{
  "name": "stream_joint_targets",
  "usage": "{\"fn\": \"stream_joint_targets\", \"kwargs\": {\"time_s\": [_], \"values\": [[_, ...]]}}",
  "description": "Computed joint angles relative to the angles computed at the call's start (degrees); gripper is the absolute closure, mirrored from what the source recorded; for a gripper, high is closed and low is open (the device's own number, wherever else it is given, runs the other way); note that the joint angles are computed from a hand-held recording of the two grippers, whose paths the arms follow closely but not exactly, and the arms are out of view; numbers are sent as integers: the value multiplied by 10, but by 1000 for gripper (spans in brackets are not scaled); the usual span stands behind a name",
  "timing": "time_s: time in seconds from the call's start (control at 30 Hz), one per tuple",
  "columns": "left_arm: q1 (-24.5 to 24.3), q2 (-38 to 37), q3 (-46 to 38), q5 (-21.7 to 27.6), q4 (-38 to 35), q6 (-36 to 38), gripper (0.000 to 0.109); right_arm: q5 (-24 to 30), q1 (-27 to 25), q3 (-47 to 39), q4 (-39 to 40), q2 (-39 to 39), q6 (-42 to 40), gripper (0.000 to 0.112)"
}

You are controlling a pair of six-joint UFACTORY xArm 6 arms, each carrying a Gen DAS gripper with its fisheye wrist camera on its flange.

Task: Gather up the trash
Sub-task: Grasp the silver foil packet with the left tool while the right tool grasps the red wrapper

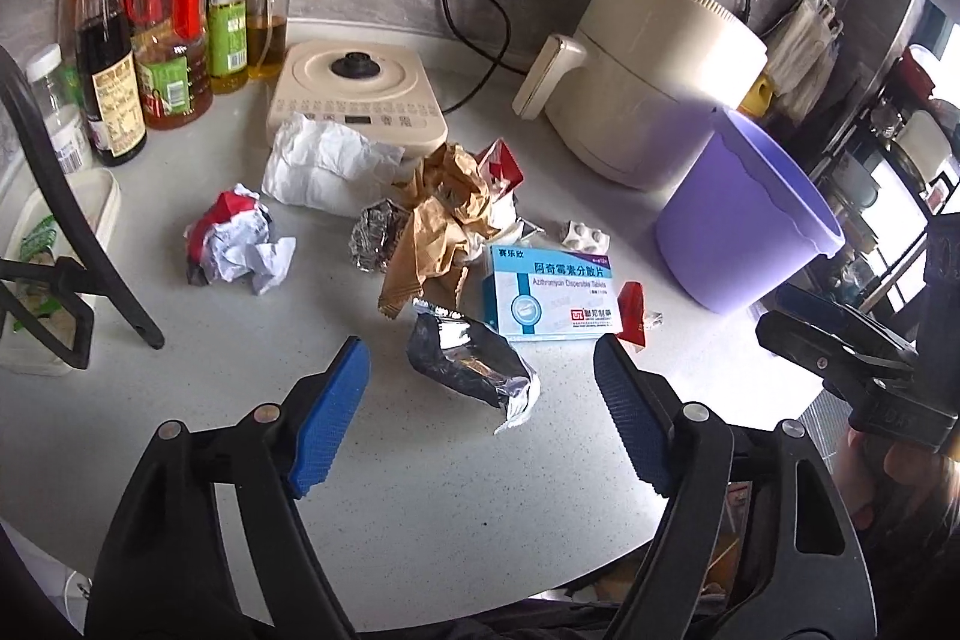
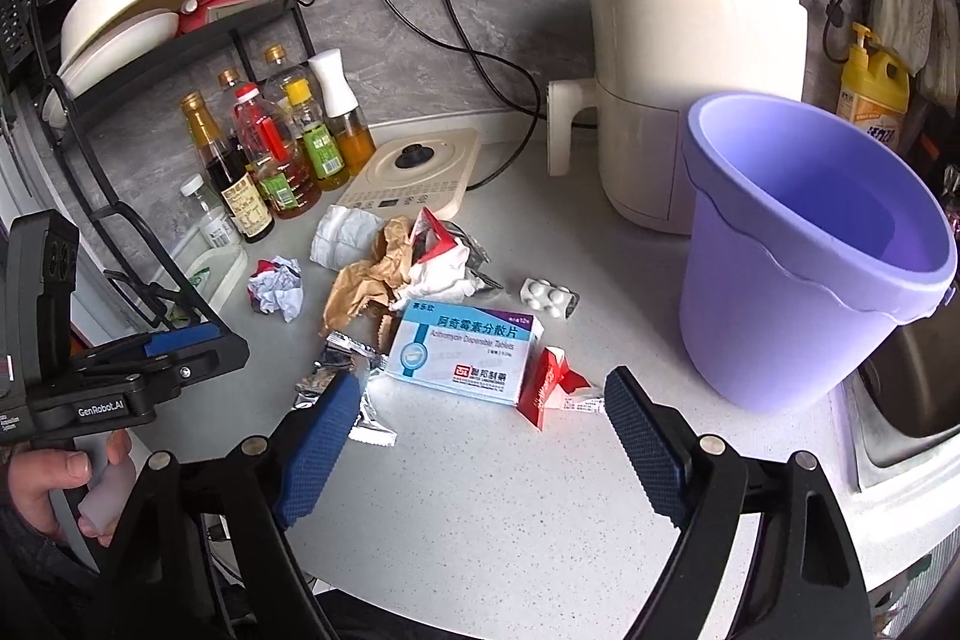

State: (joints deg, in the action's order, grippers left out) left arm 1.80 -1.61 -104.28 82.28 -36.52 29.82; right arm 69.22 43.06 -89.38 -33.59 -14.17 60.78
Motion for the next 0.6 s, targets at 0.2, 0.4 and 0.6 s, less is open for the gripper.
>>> {"fn": "stream_joint_targets", "kwargs": {"time_s": [0.2,0.4,0.6], "values": [[-37,29,3,-2,63,-33,32,12,-21,23,22,-5,-3,36],[-46,57,-2,7,58,-49,32,9,-52,31,66,8,-31,48],[-49,74,-5,7,55,-77,32,-14,-82,31,115,32,-70,57]]}}
